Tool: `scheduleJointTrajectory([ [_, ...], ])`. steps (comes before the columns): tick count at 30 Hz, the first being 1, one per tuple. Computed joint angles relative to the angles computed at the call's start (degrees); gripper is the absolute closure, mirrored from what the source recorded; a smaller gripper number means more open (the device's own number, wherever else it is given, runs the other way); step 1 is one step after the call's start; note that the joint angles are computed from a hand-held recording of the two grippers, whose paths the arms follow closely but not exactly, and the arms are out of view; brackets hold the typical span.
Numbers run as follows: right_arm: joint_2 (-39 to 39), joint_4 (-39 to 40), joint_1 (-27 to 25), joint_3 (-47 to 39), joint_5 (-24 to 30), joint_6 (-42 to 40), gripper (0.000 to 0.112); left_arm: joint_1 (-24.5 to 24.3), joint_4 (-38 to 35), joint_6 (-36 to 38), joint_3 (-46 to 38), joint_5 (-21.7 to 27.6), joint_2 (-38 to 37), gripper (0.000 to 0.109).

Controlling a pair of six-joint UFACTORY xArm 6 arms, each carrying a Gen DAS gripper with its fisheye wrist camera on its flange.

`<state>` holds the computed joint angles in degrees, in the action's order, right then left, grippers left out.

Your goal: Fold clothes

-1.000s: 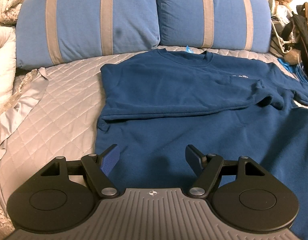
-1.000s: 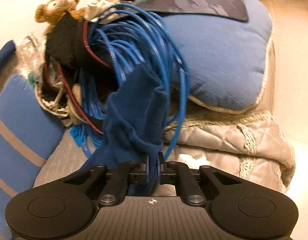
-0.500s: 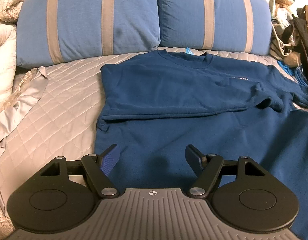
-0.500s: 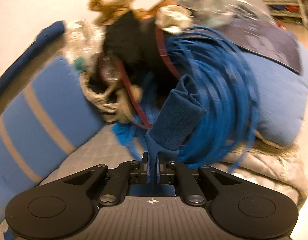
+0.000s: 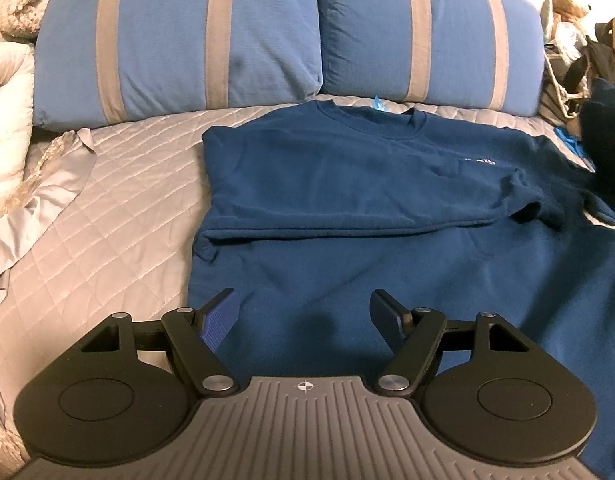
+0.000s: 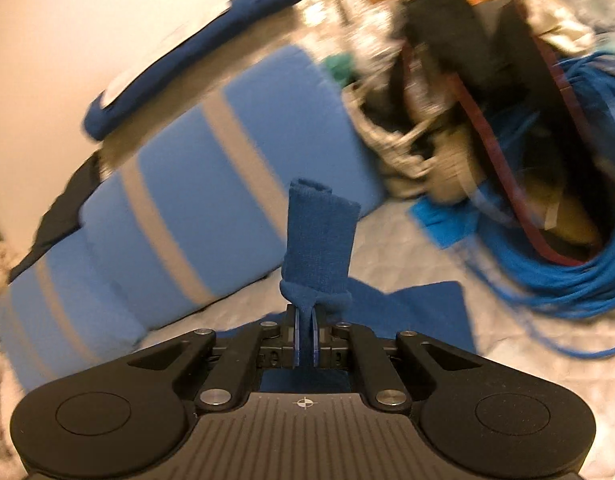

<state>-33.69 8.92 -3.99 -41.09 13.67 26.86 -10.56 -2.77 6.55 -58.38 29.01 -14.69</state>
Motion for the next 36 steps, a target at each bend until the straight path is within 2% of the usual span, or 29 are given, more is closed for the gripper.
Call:
scheduleJointTrajectory([
  [7,8.29,1.34,9.16,-5.17,-2.96,-2.71,0.105,0.12,-0.20,-0.10,-0.06,-0.12,0.10,0.036],
  [13,15.29,-6.94,16.76,-10.19,-4.88,-2.44,0.104,0.25,-0.58,-0.03,-0.06,0.00,0.07,0.036],
  [15,17.81,-2.68,20.14,-12.87,-1.61,-10.65,0.103,0.28,-0.68,-0.03,-0.12,0.21,0.00,0.036],
  [17,20.21,3.70,23.15,-16.79,6.88,-21.64,0.098,0.31,-0.92,0.17,-0.21,0.50,-0.03,0.036],
  [18,21.07,4.83,24.03,-18.07,9.82,-24.62,0.094,0.36,-1.53,0.74,-0.45,0.90,0.08,0.036],
  [20,21.43,5.88,25.66,-18.75,12.96,-28.22,0.072,0.74,-4.93,4.03,-1.86,3.15,0.77,0.036],
  [21,20.95,5.34,26.33,-18.29,13.24,-28.69,0.052,1.06,-7.51,6.53,-3.04,5.00,1.36,0.036],
  [22,19.98,4.42,27.01,-17.24,12.65,-28.68,0.040,1.46,-10.39,9.21,-4.69,7.39,2.11,0.036],
  [26,15.10,0.50,27.51,-13.35,11.60,-27.96,0.027,1.85,-21.73,15.19,-11.71,12.04,5.52,0.036],
  [29,11.70,-4.67,27.19,-10.13,10.04,-23.74,0.024,1.91,-29.88,15.21,-22.22,19.30,12.56,0.036],
  [31,10.40,-7.31,26.32,-8.84,9.24,-20.63,0.024,2.59,-37.00,13.19,-31.26,26.53,19.92,0.036],
  [33,8.83,-9.41,25.61,-7.45,8.67,-17.88,0.024,2.80,-41.93,9.33,-38.21,31.37,26.73,0.036],
  [36,6.26,-9.96,24.59,-5.23,8.19,-16.02,0.024,2.26,-47.20,1.35,-44.62,32.55,35.00,0.037],
])
